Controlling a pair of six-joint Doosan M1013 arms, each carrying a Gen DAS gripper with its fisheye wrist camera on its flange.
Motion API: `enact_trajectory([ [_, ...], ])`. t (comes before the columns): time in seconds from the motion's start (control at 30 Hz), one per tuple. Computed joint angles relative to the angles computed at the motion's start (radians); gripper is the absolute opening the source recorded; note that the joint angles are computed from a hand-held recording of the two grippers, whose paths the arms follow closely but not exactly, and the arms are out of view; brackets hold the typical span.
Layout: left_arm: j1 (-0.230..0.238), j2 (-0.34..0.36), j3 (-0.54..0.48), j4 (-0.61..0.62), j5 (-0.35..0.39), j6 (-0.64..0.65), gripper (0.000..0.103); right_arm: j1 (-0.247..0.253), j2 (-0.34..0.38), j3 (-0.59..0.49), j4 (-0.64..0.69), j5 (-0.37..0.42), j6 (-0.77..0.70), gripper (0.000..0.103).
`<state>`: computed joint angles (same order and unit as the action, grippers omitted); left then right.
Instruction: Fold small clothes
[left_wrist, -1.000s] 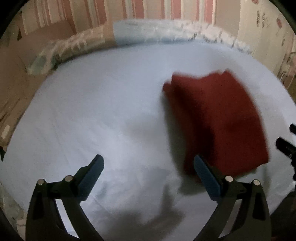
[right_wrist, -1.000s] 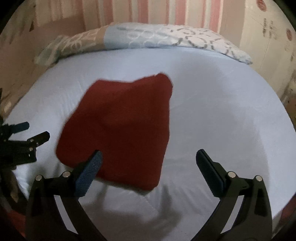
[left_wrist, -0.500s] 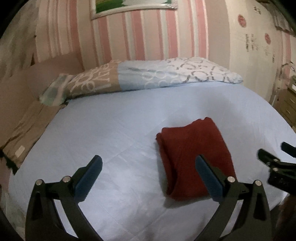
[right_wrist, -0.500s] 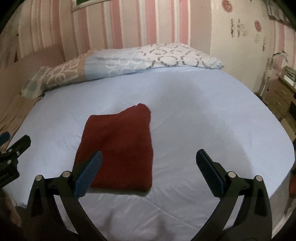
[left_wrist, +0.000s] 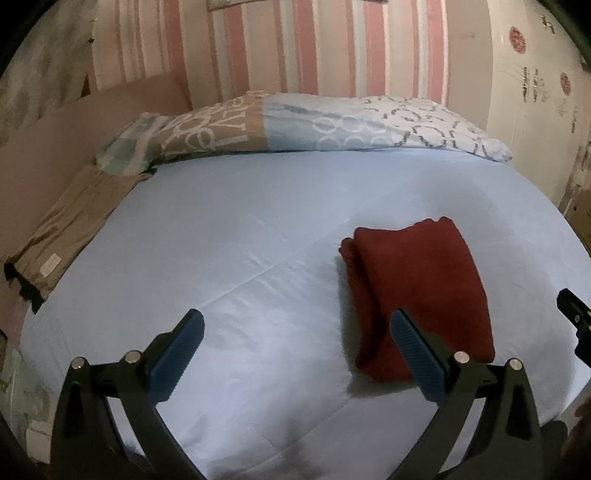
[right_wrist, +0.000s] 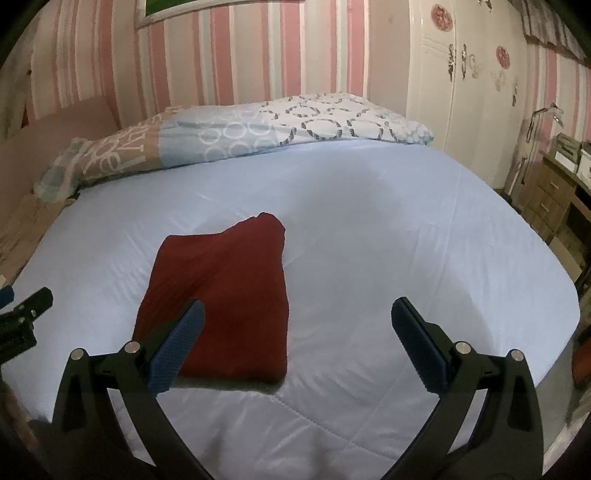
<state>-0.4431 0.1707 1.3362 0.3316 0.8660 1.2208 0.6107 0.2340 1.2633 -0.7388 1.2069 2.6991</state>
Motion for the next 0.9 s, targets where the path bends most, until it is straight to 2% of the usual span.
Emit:
enact_trajectory([
  [0.9, 0.003, 0.002, 0.0, -0.016, 0.016, 0.038, 0.101, 0.005, 0.014, -0.002, 0.02, -0.004, -0.038, 0.1],
])
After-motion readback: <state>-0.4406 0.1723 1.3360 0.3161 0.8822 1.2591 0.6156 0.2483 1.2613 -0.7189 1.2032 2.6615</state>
